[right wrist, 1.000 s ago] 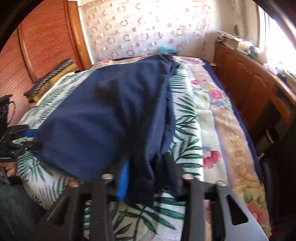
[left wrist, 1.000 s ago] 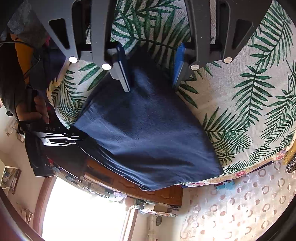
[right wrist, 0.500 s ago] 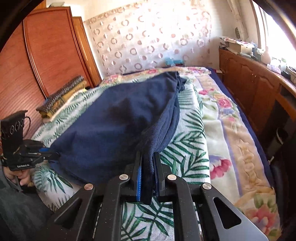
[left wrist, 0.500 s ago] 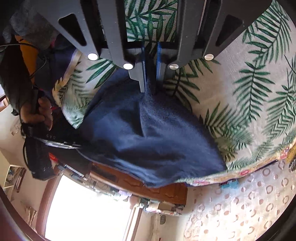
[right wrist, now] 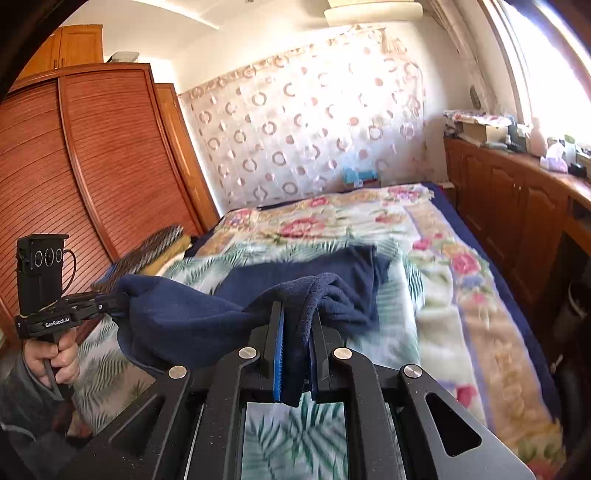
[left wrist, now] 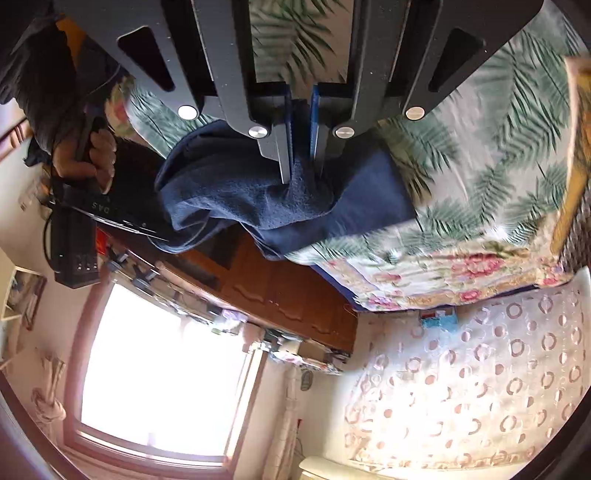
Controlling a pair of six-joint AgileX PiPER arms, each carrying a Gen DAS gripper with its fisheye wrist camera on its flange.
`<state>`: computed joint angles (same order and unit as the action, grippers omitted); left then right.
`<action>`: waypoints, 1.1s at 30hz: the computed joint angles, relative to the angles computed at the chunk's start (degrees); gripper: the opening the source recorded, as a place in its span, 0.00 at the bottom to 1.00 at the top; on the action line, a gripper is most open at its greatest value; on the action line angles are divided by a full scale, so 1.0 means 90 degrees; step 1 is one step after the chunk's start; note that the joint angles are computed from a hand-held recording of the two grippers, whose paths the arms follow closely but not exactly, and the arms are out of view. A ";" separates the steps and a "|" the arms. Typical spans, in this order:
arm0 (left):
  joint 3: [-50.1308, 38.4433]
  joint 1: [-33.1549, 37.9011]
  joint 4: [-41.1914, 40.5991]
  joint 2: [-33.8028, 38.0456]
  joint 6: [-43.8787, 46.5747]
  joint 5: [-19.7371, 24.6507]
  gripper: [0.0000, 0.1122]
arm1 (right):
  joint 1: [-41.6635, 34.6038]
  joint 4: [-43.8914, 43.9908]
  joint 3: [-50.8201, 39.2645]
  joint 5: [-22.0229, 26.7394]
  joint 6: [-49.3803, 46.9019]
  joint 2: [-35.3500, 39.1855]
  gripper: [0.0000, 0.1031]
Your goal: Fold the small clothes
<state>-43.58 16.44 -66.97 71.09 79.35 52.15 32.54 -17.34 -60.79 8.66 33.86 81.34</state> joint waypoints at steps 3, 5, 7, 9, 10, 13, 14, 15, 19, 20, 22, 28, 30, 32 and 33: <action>-0.0547 -0.0211 0.0042 0.0557 -0.0218 -0.0271 0.07 | -0.0092 0.0195 -0.0691 0.0236 -0.0309 0.0514 0.10; -0.0819 -0.0340 0.0085 0.0866 -0.0315 -0.0469 0.07 | -0.0157 0.0372 -0.1114 0.0365 -0.0570 0.0868 0.10; -0.1110 -0.0461 0.0135 0.1246 -0.0391 -0.0649 0.07 | -0.0199 0.0382 -0.1546 0.0497 -0.0683 0.1260 0.10; -0.1305 -0.0612 0.0174 0.1549 -0.0475 -0.0869 0.07 | -0.0277 0.0701 -0.1821 0.0575 -0.1026 0.1518 0.10; -0.1429 -0.0652 0.0246 0.1706 -0.0565 -0.0945 0.07 | -0.0271 0.0705 -0.2020 0.0665 -0.1036 0.1673 0.10; -0.1847 -0.0788 0.0468 0.2241 -0.0849 -0.1109 0.07 | -0.0240 0.0635 -0.2551 0.1058 -0.0971 0.1999 0.10; -0.1954 -0.0814 0.0531 0.2382 -0.0919 -0.1138 0.07 | -0.0255 0.0679 -0.2770 0.1181 -0.1013 0.2147 0.12; -0.2051 -0.0836 0.0587 0.2493 -0.0974 -0.1176 0.07 | -0.0253 0.0715 -0.3056 0.1368 -0.1060 0.2298 0.16; -0.2196 -0.0896 0.0718 0.2680 -0.1105 -0.1316 0.10 | -0.0154 -0.0025 -0.3699 0.1955 -0.0471 0.2567 0.39; -0.2207 -0.0887 0.0728 0.2674 -0.1102 -0.1347 0.12 | -0.0145 0.0011 -0.3725 0.2004 -0.0543 0.2512 0.40; -0.2166 -0.0811 0.0589 0.2618 -0.0911 -0.1426 0.20 | -0.0054 -0.0408 -0.3530 0.2073 -0.0286 0.2290 0.40; -0.2178 -0.0329 0.0310 0.2556 -0.0391 -0.1011 0.65 | 0.0045 -0.1094 -0.2859 0.1944 0.0008 0.1831 0.49; -0.2205 -0.0204 0.0296 0.2611 -0.0297 -0.0802 0.76 | -0.0001 -0.0738 -0.2774 0.1953 -0.0430 0.1803 0.50; -0.2201 -0.0202 0.0483 0.2636 -0.0350 -0.0775 0.76 | 0.0037 -0.0626 -0.2808 0.2094 -0.0686 0.1868 0.50; -0.2127 -0.0240 0.0568 0.2618 -0.0356 -0.0893 0.76 | 0.0041 -0.0405 -0.2859 0.2153 -0.0952 0.1898 0.50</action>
